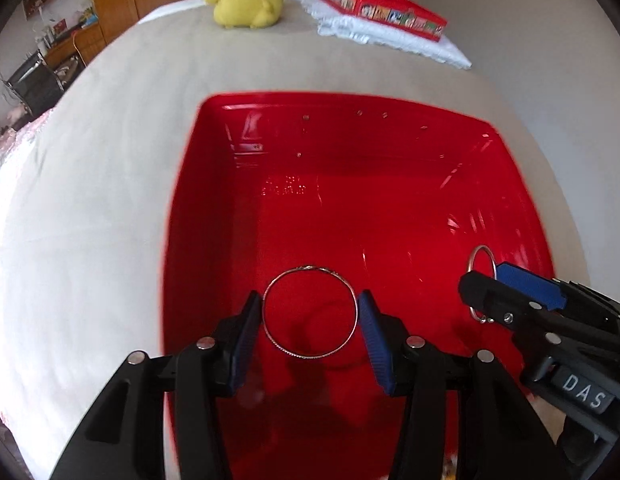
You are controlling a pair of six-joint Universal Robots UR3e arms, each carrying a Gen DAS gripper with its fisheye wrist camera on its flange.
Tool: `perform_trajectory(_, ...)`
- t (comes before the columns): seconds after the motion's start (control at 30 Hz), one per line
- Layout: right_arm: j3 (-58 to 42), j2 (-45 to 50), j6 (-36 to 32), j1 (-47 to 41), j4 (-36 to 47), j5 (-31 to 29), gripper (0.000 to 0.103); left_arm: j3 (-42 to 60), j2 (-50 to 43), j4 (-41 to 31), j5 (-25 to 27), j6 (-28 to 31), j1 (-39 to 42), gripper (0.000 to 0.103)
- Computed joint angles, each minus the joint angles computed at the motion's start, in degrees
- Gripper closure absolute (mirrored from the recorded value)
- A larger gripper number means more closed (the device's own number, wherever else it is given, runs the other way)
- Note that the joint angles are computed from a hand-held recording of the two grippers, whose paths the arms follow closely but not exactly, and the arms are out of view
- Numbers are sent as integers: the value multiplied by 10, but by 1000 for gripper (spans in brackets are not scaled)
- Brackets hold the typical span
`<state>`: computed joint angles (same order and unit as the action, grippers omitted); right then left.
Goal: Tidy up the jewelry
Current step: 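Carry both bangles into the red tray and open both tools, then move both tools back from the tray to the jewelry spread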
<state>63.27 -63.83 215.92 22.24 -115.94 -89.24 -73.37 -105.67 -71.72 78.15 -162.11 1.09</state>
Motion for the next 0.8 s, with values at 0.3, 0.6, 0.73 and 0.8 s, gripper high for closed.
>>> perform_trajectory(0.3,-96,66,-24,16,54,-64,53,-4,-10,34,13,-3,-6,47)
perform_trajectory(0.6,6,-15,-25,13,-8,-50,51,-52,82,10,-39,31,41,43)
perform_trajectory(0.73,106,-110,-23,25,-52,-41,51,-110,184,-33,-72,81,100,43)
perform_trajectory(0.8,147,-152,-21,35,-65,-37,51,-147,243,-55,-82,109,131,43)
